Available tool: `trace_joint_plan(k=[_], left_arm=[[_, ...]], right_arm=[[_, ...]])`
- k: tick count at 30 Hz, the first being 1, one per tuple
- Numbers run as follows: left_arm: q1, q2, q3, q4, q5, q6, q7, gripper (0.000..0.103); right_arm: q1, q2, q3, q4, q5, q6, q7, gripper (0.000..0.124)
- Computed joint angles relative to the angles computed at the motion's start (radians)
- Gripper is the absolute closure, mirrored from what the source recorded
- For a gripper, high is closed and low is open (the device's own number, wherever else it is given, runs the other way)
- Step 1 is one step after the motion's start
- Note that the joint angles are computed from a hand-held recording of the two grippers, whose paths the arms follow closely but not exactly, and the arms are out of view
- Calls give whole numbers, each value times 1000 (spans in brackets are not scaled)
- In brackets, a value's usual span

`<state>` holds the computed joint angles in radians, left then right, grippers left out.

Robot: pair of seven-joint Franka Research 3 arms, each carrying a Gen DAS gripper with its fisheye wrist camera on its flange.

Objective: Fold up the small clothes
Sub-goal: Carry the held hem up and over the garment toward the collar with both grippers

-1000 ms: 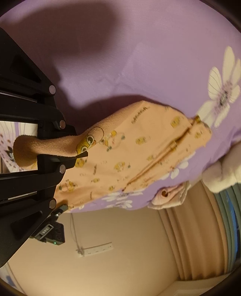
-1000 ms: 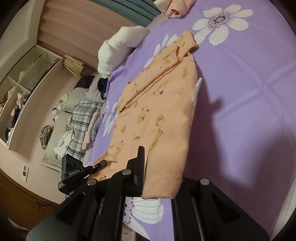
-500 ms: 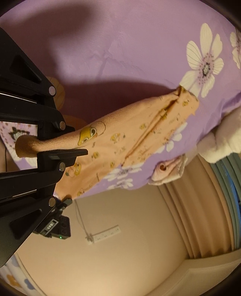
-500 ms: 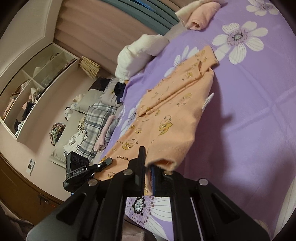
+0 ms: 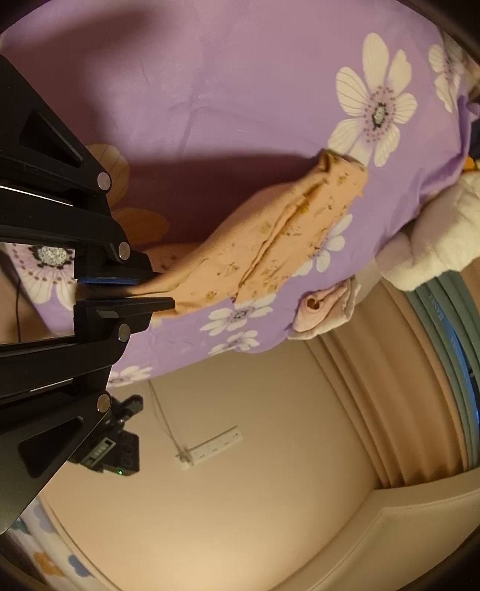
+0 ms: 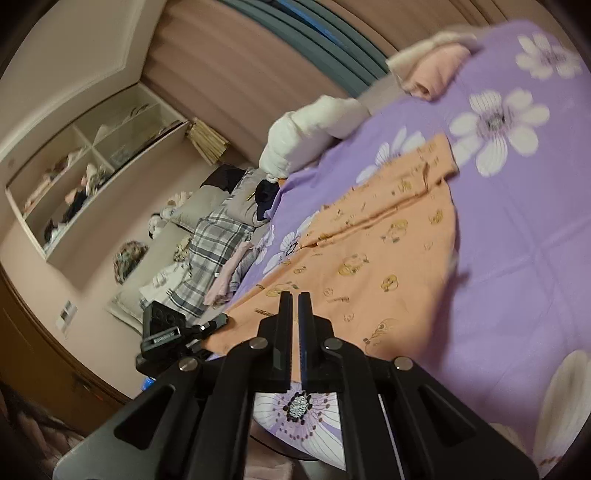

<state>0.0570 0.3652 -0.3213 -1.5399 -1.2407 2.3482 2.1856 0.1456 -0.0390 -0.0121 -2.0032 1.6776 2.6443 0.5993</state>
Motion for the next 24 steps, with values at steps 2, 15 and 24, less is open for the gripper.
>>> trace_joint_plan(k=[2, 15, 24], left_arm=[[-7, 7, 4, 8, 22, 7, -16, 101], [-2, 73, -17, 43, 123, 1, -132, 101], [18, 77, -29, 24, 129, -4, -170, 101]], right_arm=[[3, 3, 5, 5, -94, 34, 78, 119], [-29, 114, 9, 12, -472, 69, 530, 62], [-43, 252, 41, 132, -795, -11, 729, 116]])
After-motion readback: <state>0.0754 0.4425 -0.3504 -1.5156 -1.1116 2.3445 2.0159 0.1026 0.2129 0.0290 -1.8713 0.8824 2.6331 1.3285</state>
